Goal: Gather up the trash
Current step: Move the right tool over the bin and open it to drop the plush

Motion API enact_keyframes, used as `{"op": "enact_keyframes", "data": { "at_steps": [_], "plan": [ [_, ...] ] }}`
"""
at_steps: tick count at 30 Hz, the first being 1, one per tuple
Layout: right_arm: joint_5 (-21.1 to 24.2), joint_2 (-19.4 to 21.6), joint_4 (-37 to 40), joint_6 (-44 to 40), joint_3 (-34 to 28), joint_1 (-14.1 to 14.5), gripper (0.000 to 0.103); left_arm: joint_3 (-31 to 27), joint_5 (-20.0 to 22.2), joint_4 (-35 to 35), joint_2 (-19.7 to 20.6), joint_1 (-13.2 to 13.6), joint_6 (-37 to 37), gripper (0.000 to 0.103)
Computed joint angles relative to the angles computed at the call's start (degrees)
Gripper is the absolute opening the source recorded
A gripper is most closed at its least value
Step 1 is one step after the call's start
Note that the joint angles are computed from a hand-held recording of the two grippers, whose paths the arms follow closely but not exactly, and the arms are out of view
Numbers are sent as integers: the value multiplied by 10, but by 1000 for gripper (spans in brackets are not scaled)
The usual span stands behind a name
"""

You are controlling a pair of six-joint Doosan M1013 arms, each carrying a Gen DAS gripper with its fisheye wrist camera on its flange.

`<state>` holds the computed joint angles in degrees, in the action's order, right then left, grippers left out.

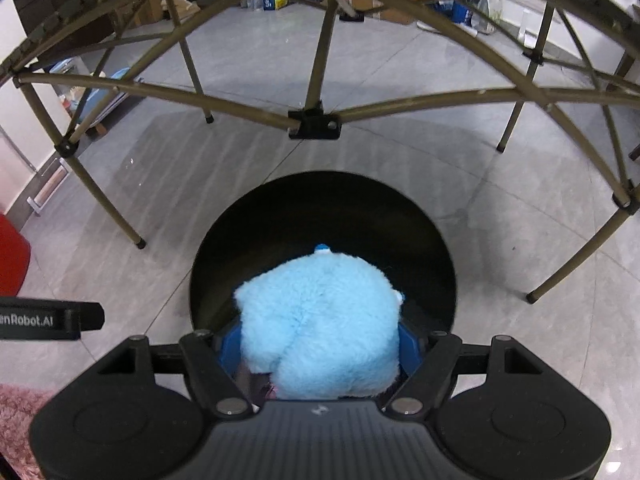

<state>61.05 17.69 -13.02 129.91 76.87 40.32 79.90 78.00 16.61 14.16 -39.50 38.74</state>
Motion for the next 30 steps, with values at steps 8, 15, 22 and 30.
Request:
{"op": "enact_keyframes", "data": {
  "at_steps": [8,15,22,30],
  "plan": [
    [-4,11,29,-14,0,-6,72,2,22,-4,10,4,6,103],
    [-3,18,43,-19,-2,-9,72,0,35,-9,18,3,16,103],
    [8,24,47,-14,-6,-9,72,2,38,-15,21,4,27,103],
    [12,27,49,-16,-9,-9,75,2,39,-17,20,4,28,103]
  ]
}}
